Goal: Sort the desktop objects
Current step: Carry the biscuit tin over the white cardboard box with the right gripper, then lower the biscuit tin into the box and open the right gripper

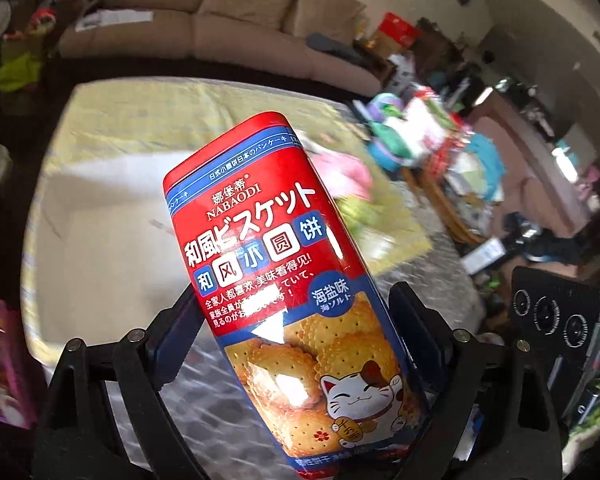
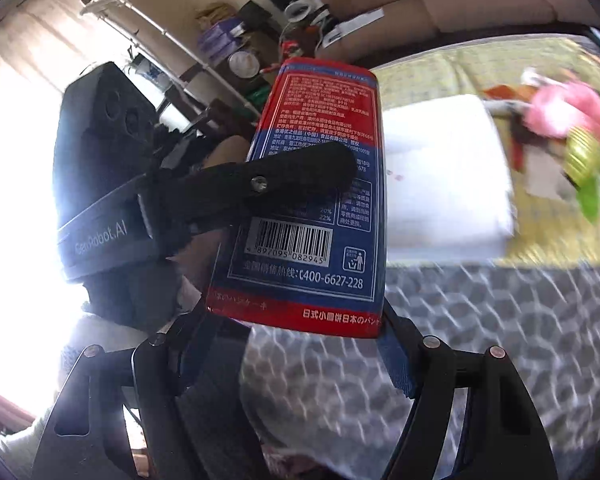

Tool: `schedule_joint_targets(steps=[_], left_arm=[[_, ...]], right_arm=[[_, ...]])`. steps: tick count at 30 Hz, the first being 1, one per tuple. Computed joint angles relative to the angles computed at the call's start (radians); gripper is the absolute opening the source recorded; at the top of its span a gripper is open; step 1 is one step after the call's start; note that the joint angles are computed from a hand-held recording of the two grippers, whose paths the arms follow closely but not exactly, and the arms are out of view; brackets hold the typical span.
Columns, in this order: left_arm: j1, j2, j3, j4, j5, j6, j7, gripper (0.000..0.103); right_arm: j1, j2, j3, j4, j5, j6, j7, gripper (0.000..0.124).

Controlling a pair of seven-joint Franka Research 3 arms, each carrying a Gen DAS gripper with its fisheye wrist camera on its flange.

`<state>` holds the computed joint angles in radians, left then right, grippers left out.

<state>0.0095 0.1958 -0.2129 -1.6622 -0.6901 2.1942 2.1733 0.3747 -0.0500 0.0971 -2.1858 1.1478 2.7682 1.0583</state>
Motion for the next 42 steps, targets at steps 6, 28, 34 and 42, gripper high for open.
schedule_joint_targets(steps=[6, 28, 34, 42], left_arm=[[-0.003, 0.142, 0.007, 0.177, 0.174, 0.006, -0.096, 0.088], [0.094, 0.443, -0.080, 0.437, 0.244, -0.160, -0.301, 0.090], [0.118, 0.404, -0.074, 0.373, 0.213, -0.148, -0.308, 0.092], [0.108, 0.379, -0.070, 0.384, 0.242, -0.042, -0.220, 0.096]], right_arm=[[-0.052, 0.225, 0.018, 0.246, -0.020, -0.095, 0.021, 0.075], [-0.222, 0.492, 0.082, 0.501, -0.147, -0.379, 0.102, 0.074], [-0.221, 0.446, 0.034, 0.433, -0.151, -0.246, 0.212, 0.073], [-0.228, 0.320, 0.066, 0.289, -0.049, -0.150, 0.132, 0.072]])
